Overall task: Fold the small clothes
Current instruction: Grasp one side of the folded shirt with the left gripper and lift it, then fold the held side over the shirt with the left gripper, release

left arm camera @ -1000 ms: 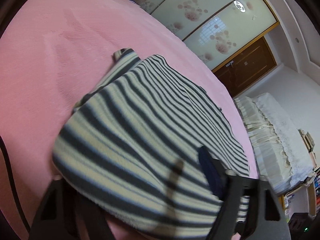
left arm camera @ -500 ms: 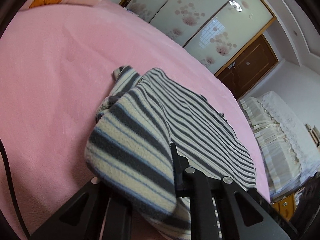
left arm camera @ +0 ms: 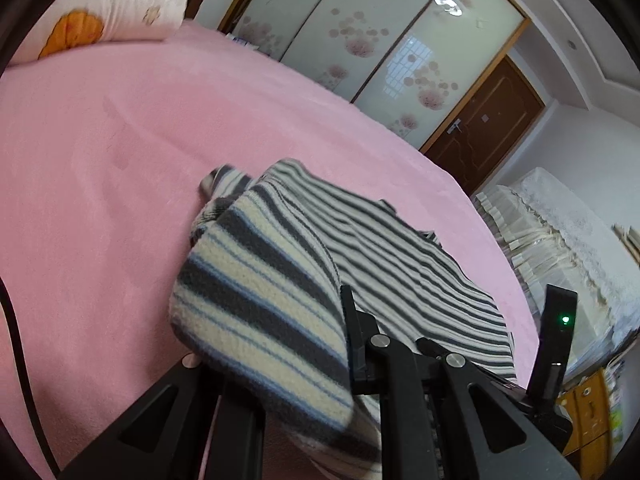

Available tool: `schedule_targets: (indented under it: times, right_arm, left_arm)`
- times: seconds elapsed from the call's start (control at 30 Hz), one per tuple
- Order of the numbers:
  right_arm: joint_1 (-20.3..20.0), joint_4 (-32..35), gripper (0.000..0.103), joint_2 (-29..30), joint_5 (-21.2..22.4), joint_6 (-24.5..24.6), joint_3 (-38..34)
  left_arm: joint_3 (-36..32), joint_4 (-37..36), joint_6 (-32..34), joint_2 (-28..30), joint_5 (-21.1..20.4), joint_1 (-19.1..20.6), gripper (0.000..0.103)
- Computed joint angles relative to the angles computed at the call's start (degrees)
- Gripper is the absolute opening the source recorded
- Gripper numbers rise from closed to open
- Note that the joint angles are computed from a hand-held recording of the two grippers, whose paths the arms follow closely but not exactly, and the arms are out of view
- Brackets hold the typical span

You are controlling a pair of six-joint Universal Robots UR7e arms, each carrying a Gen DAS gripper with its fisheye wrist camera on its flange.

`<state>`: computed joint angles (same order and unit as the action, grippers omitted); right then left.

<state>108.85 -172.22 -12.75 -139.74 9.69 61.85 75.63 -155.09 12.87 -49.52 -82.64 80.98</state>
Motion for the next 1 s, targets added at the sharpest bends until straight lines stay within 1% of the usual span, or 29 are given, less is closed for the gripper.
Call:
schedule_targets:
  times: [0.1,0.2,0.27,0.4,0.5,0.6,0.63,0.73,0.8,0.87,0.9,1.0]
  right_arm:
    - [-0.17,0.11,0.006,-1.16,1.21,0.98,1.37]
    - [-0.37,-2.59,0.006,-3.96,4.69,2.57,5.60]
    - [-0.19,-5.99,0.006,-5.87,5.70,2.39,9.11]
    - [0.11,-12.05,0.006,-9.85,6.35,1.91,16.55]
    - [-0.10,-16.77,0.006,-13.48,6.95,2.66,23.23]
    - [-0.71,-23.07,0.006,-17.56,7.19,3.73,30.75]
    - [-0.90,-25.83,0.006,-19.15,6.90,4.09,33.74]
    - [-1.30,-31.16,0.006,-22.32,5.34,5.03,39.59]
    - [-1.71,-34.55,0.006,-24.59,3.96,5.67,43.78]
    - [-2.15,-37.27,0.006,-26.78,2.54,6.54,47.99]
    - [-2.32,-38.08,0.006,-27.36,2.16,6.89,49.20]
    - [-3.04,-40.13,0.006,-29.18,1.41,8.52,53.22]
  left_arm:
    - [1.54,-2.52,2.89,-0.54,1.69,-1.32,0.011]
    - [2.59,-4.03,6.40,-0.85,4.02,-3.09,0.011]
    - [3.31,-4.97,8.40,-1.04,5.15,-4.38,0.011]
    - [4.98,-6.50,12.75,-1.10,7.30,-7.38,0.011]
    - [5.88,-6.31,16.20,-0.45,9.02,-10.27,0.011]
    - [7.48,-6.96,20.54,0.81,10.70,-13.42,0.011]
    - [8.41,-7.42,22.50,1.30,11.46,-14.52,0.011]
    - [12.28,-7.97,28.07,1.96,13.15,-17.54,0.012]
    - [15.20,-7.76,31.82,2.04,13.13,-18.80,0.012]
    - [18.51,-7.23,35.40,1.53,13.49,-19.91,0.012]
    - [20.16,-7.29,37.42,1.38,14.32,-20.50,0.012]
    - [23.86,-7.53,40.80,0.97,16.91,-21.60,0.015]
